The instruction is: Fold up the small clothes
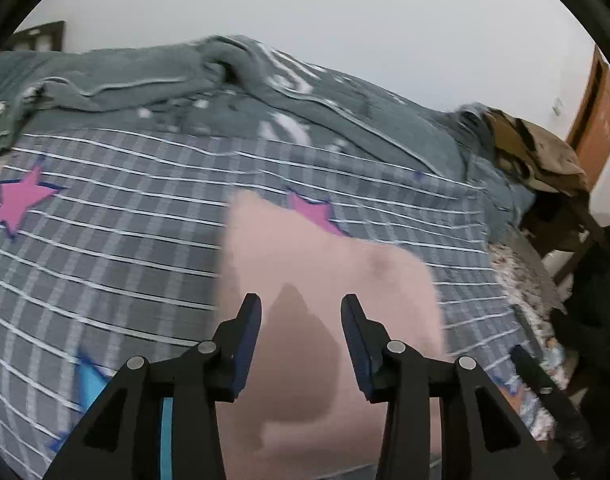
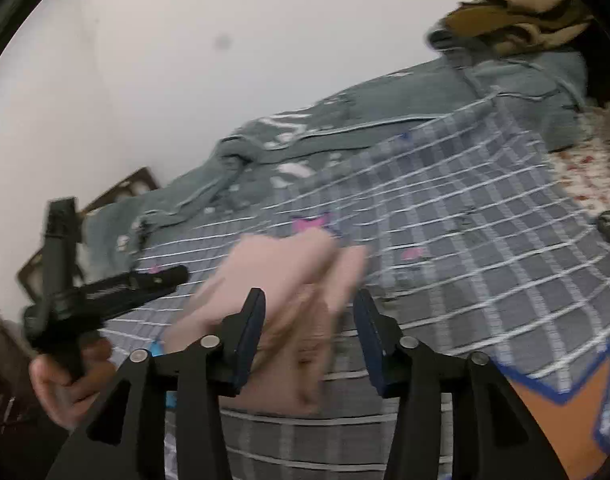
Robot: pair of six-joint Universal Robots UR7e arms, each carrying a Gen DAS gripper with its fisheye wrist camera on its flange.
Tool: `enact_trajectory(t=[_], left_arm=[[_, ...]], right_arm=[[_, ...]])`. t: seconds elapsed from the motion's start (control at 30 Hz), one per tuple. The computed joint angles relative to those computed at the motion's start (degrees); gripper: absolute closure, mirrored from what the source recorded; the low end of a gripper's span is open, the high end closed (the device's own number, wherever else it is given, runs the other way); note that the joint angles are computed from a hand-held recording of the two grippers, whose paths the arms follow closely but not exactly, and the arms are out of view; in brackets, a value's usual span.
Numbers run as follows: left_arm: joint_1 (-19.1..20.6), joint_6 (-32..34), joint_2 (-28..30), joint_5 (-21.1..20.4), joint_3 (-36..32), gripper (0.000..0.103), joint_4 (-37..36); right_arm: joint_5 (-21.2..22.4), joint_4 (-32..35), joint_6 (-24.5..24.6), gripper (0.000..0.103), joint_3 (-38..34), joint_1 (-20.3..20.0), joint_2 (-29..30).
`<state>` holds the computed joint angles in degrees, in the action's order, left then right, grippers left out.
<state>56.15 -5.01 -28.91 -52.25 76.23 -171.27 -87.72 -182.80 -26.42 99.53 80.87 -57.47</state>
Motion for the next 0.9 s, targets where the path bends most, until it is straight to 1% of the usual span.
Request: enact_trajectory(t=[0.07,0.17,0.3,0.33,0.4,0.5,0.53,0.57,0.6,0.63,0.67,0.7,0.73,0.77,0.8,0.83,0.87,0.9], left_arm=[[0.8,2.1,-1.0,1.5,1.6,0.061,-1.8],[2.1,5.0,-2.2,2.1,3.5,0.061,-4.6],[4.0,7.1,-2.9,0.1,5.0,0.061,-7.7],[4.5,7.3,-3.0,-0.6,5.2,0.06,-8.3],[5.4,7.3,-3.3,-2.1,5.6,0.06,-9.0],[7.0,6.8,-3.4,-4.6,5.8,0.06,-9.3],[7.3,6.7,-3.5,-5.0,6.0,0.06,-9.6],[7.8,6.4,-3.5,-5.6,6.1,0.06,-9.7],[8.2,6.2,-3.6,-6.2,6.2,0.06,-9.6],[8.4,5.9,-3.7,-6.5,6.2,0.06,-9.4],[8.6,5.7,-3.8,-6.9,6.2,0.061,-9.0],[8.8,5.7,-4.0,-7.4,6.3,0.061,-8.7],[8.9,6.1,-4.1,-7.7,6.4,0.06,-9.0],[8.9,6.6,-4.2,-7.9,6.6,0.061,-9.4],[9.0,7.1,-4.3,-8.1,6.7,0.06,-9.9],[9.0,7.6,-4.4,-8.4,6.9,0.06,-10.2],[9.0,7.7,-4.5,-8.7,7.0,0.06,-10.2],[9.0,7.8,-4.5,-9.0,7.1,0.06,-10.0]], right_arm=[[1.4,0.9,0.2,0.055,-0.4,0.4,0.8],[1.9,2.0,2.0,0.052,-1.6,0.9,2.5],[2.2,6.2,6.5,0.052,-4.6,1.4,5.1],[2.1,6.5,6.9,0.052,-4.9,1.5,5.5],[1.0,7.1,7.4,0.052,-6.0,2.1,6.8],[-3.7,6.8,7.3,0.052,-7.7,3.5,9.1],[-5.2,5.9,6.9,0.057,-7.9,4.0,9.9],[-6.0,5.0,6.3,0.066,-7.8,4.3,10.3],[-7.2,4.6,4.7,0.091,-7.9,4.7,10.7],[-7.7,4.2,2.8,0.09,-7.7,5.0,10.8],[-7.2,2.9,1.3,0.091,-7.2,4.9,10.6],[-4.7,-0.2,-0.7,0.092,-5.7,4.6,10.0],[-0.8,-2.7,-2.2,0.092,-3.8,3.9,8.5],[1.1,-3.2,-2.9,0.092,-2.9,3.5,7.5],[1.3,-3.2,-3.4,0.092,-2.4,3.4,6.6],[-0.3,-3.3,-3.6,0.092,-2.6,3.5,6.5],[-3.7,-3.3,-2.9,0.092,-3.4,3.5,7.1],[-6.0,-2.1,-1.9,0.092,-4.4,3.5,7.7]])
